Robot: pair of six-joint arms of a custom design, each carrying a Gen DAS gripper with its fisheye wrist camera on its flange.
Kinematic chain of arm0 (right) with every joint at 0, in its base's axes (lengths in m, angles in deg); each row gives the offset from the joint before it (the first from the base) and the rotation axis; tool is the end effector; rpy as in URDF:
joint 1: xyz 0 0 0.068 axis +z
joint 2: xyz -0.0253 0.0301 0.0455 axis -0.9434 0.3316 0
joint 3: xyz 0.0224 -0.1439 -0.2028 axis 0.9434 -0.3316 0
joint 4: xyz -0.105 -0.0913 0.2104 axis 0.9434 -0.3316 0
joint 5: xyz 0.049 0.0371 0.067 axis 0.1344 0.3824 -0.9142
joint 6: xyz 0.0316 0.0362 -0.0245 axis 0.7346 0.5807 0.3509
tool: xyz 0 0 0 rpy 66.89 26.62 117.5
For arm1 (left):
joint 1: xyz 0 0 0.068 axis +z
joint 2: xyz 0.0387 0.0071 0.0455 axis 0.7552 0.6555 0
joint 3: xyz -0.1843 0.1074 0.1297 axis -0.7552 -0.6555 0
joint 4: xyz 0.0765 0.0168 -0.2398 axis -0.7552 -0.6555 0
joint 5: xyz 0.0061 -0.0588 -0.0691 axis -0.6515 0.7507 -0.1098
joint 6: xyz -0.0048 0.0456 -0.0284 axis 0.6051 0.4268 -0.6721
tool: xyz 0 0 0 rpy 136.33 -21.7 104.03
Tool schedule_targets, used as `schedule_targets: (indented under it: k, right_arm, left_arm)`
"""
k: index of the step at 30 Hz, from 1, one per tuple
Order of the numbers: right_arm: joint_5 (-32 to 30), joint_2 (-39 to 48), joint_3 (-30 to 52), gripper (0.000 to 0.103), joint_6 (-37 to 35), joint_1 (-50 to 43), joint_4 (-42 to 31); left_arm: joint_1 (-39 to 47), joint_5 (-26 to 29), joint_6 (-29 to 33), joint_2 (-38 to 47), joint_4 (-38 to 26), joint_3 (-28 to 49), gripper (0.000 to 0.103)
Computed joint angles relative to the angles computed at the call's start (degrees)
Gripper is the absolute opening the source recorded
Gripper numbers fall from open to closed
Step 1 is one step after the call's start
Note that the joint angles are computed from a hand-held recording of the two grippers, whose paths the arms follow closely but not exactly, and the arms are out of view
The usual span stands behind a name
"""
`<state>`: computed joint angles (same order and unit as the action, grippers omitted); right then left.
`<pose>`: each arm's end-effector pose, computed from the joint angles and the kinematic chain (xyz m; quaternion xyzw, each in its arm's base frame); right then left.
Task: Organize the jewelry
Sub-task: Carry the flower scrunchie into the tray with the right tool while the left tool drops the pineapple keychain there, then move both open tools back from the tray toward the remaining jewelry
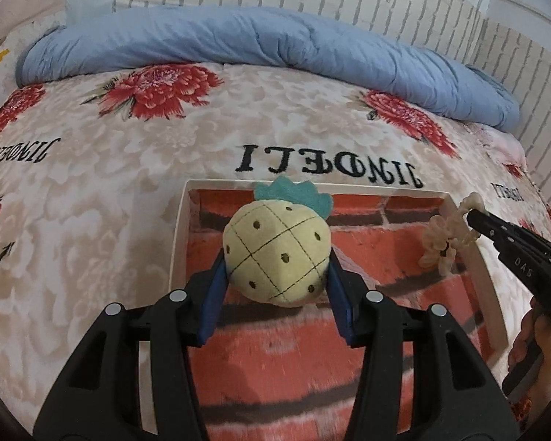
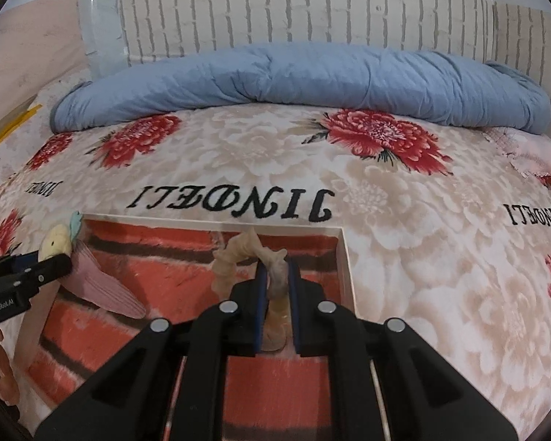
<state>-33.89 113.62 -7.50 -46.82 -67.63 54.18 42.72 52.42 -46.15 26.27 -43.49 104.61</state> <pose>0.2079 0.0132 0.2324 -0.0208 0.9165 0.0485 0.3965 0.2092 -0.0263 0.2250 0.0043 0.9354 -0.0830 0.3436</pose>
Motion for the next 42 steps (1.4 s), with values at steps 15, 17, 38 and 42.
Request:
schedule_targets:
  k: [15,17,38,42]
  right_arm:
    - [-0.25,15.79,7.27,0.014,-0.22,-1.48,-1.43]
    - [-0.59,16.21,7.58,0.014,-0.45,-1.63,-1.95]
    - [-6.68,-10.93,6.94,0.080,-5.88,-11.03,-24.16]
    - [-10.09,-19.80,7.27,0.085,-9.39,-18.00,-31.05]
  left_arm:
    - [0.73,-1.27,2.87,14.22,0.73,6.03,0.054]
    - [0.47,-1.65,2.77,14.14,0.60,6.08,0.054]
    - [8.51,0.89,11.26,-16.69,-24.43,7.68,0.098]
    - [19.91,6.95,20.27,-22.96,-33.37,9.99,0.098]
